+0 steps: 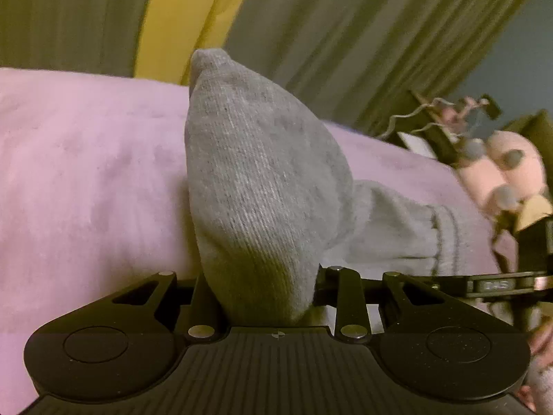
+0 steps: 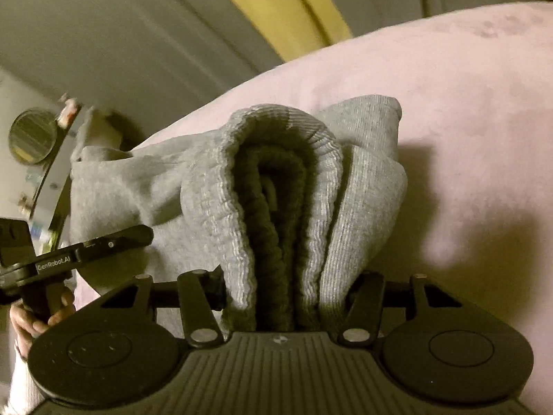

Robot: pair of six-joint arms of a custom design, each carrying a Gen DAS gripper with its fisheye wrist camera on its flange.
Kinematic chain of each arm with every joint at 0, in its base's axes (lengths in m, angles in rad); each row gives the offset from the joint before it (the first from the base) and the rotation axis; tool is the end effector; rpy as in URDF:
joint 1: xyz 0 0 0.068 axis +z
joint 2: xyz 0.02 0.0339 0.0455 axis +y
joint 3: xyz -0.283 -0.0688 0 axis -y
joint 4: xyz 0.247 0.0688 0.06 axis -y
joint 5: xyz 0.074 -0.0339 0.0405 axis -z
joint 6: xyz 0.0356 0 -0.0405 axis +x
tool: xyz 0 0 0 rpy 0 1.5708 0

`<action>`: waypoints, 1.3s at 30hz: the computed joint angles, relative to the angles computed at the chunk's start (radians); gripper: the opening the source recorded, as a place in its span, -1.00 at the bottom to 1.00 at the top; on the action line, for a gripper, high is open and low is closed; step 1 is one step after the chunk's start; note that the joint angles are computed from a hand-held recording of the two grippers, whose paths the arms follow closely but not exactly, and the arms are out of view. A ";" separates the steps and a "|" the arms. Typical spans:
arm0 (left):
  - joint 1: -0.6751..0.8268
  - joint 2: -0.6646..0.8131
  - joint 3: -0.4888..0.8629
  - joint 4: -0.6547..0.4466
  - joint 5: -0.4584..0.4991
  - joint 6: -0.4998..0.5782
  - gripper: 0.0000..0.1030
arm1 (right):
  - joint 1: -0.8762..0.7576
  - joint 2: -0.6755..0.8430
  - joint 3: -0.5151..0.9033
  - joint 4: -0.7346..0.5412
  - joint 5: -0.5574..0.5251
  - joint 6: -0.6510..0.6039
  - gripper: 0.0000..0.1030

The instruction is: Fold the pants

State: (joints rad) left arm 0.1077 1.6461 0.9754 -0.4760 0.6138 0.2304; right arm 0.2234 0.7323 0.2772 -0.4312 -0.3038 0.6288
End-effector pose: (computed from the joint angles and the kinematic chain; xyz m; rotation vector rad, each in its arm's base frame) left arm 0.3149 0.0134 0.1952 0.3288 2.5253 -0.7017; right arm 0.1206 0.0383 0.1644 0.3763 2.5201 0.7293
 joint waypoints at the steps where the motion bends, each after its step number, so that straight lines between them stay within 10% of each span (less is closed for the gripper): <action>1: -0.013 0.034 0.004 0.023 -0.023 -0.020 -0.33 | -0.030 0.050 -0.003 0.047 -0.017 -0.022 0.06; 8: -0.028 -0.014 -0.127 0.248 -0.255 -0.118 0.50 | 0.057 0.474 0.055 0.292 0.167 -0.027 0.46; 12: 0.026 -0.250 -0.261 0.273 -0.268 -0.062 0.52 | 0.222 0.194 0.052 0.055 0.431 0.078 0.79; 18: -0.022 -0.527 -0.412 0.166 -0.186 -0.015 0.85 | 0.806 -0.100 0.102 -0.173 0.857 0.481 0.78; 23: -0.201 -0.452 -0.576 0.296 -0.473 -0.013 0.81 | 0.768 0.215 0.031 0.156 0.586 0.496 -0.08; 25: -0.208 -0.507 -0.646 0.366 -0.504 0.011 0.82 | 0.676 0.311 -0.015 0.204 0.511 0.508 -1.00; 28: -0.183 -0.574 -0.631 0.273 -0.502 -0.014 0.81 | 0.549 0.158 -0.092 0.196 0.405 0.554 -1.00; 30: -0.147 -0.608 -0.627 0.233 -0.501 -0.022 0.80 | 0.671 0.178 0.004 0.058 0.538 0.592 -1.00; 31: -0.121 -0.628 -0.631 0.218 -0.490 -0.014 0.80 | 0.767 0.232 0.078 -0.012 0.637 0.615 -0.91; 34: -0.071 -0.707 -0.631 0.156 -0.452 -0.003 0.80 | 0.904 0.190 0.138 -0.122 0.818 0.599 0.18; 39: -0.091 -0.717 -0.633 0.136 -0.458 -0.080 0.80 | 0.716 0.371 0.214 0.114 0.708 0.394 0.17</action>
State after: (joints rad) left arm 0.0170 0.9290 0.3428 -0.3395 0.1553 0.1501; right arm 0.9392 1.1035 0.4911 -0.3169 0.4047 1.0227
